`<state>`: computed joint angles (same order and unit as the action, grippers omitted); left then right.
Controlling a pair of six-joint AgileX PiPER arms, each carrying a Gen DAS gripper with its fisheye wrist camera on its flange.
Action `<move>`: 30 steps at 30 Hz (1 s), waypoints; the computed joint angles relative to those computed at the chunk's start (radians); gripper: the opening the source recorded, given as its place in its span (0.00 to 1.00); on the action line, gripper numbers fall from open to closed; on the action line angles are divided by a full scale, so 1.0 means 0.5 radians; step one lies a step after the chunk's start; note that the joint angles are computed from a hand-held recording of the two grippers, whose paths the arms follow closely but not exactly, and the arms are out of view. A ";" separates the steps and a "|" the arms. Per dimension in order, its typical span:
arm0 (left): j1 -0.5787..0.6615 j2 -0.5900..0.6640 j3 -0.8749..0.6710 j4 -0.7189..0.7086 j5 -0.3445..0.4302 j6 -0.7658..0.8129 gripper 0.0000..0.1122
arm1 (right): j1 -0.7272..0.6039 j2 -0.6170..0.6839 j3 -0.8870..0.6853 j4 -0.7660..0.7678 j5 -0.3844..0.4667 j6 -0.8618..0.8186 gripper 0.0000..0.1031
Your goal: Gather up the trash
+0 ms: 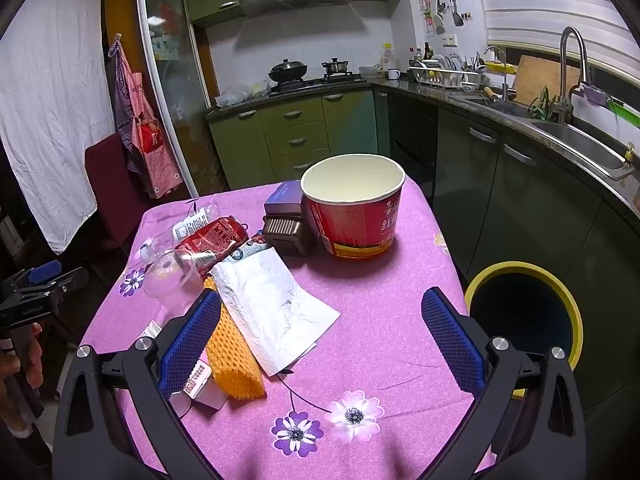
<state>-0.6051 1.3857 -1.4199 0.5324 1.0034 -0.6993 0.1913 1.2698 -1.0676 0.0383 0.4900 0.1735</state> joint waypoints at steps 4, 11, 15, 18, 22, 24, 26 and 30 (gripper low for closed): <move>-0.002 -0.005 0.006 0.009 -0.002 -0.008 0.87 | 0.001 0.002 -0.001 -0.004 0.001 0.005 0.96; 0.001 -0.002 0.002 -0.006 -0.003 0.005 0.87 | 0.003 0.002 -0.002 -0.006 0.003 0.009 0.96; 0.000 -0.004 0.002 -0.003 0.000 0.005 0.87 | 0.003 0.002 -0.002 -0.006 0.003 0.009 0.96; -0.002 -0.001 0.000 -0.003 0.001 0.003 0.87 | 0.003 0.003 -0.003 -0.005 0.003 0.008 0.96; 0.001 0.000 -0.002 -0.008 0.001 0.010 0.87 | 0.004 0.002 -0.001 -0.006 0.001 0.010 0.96; -0.001 0.001 -0.003 -0.006 0.003 0.009 0.87 | 0.004 0.004 -0.002 -0.006 0.002 0.010 0.96; 0.003 0.000 -0.002 -0.011 0.000 0.013 0.87 | 0.004 0.004 -0.002 -0.006 0.002 0.010 0.96; 0.003 0.000 -0.002 -0.011 0.001 0.014 0.87 | 0.002 0.007 -0.005 0.000 0.004 0.004 0.96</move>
